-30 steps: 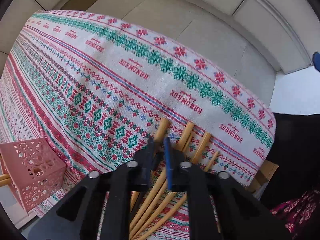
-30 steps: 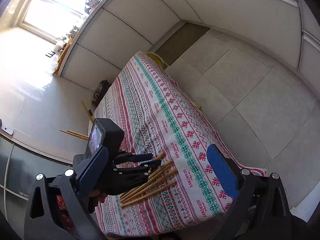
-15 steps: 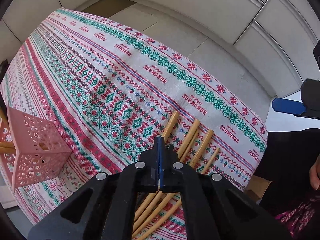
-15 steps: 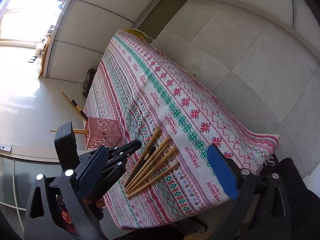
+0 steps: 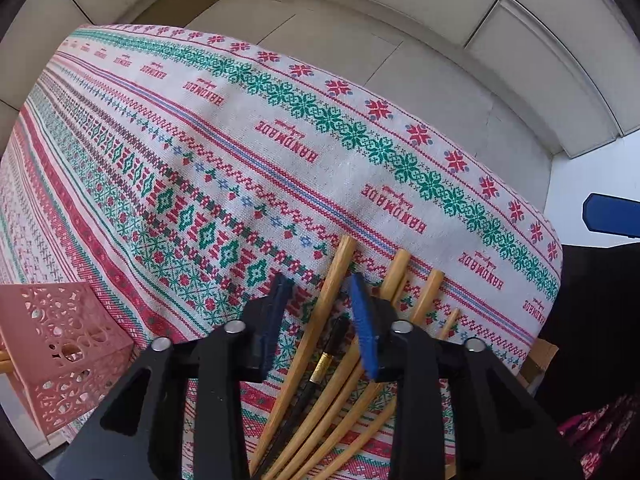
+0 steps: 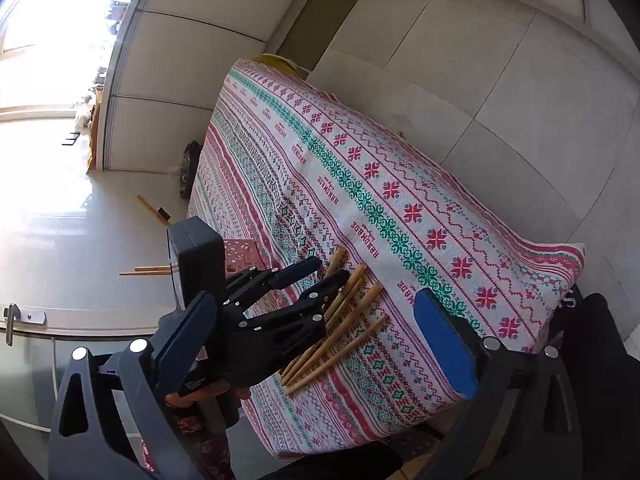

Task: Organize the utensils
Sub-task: 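Grasp another bamboo stick with the left tool while the right tool reaches for one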

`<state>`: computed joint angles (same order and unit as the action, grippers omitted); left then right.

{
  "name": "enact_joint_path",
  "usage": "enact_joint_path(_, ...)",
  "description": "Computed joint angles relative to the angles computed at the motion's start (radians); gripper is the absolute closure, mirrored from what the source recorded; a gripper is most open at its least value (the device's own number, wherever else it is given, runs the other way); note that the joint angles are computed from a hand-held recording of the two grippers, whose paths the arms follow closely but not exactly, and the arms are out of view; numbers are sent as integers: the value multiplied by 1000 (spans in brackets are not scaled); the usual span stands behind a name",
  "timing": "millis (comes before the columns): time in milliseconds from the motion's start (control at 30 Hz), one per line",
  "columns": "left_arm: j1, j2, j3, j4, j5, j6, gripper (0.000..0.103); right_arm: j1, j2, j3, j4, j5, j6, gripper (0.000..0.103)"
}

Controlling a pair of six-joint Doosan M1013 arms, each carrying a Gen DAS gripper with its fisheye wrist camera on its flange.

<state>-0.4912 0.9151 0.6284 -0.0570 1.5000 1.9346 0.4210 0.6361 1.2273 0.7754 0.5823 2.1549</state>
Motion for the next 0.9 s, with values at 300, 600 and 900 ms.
enact_joint_path(300, 61, -161, 265, -28, -310, -81, 97, 20, 36, -59, -86, 91, 91, 7)
enact_joint_path(600, 104, -405, 559, -247, -623, -78, 97, 61, 82, -107, -127, 180, 287, 28)
enact_joint_path(900, 130, -553, 741, -461, -864, 89, 97, 105, 175, -290, -483, 402, 621, 75)
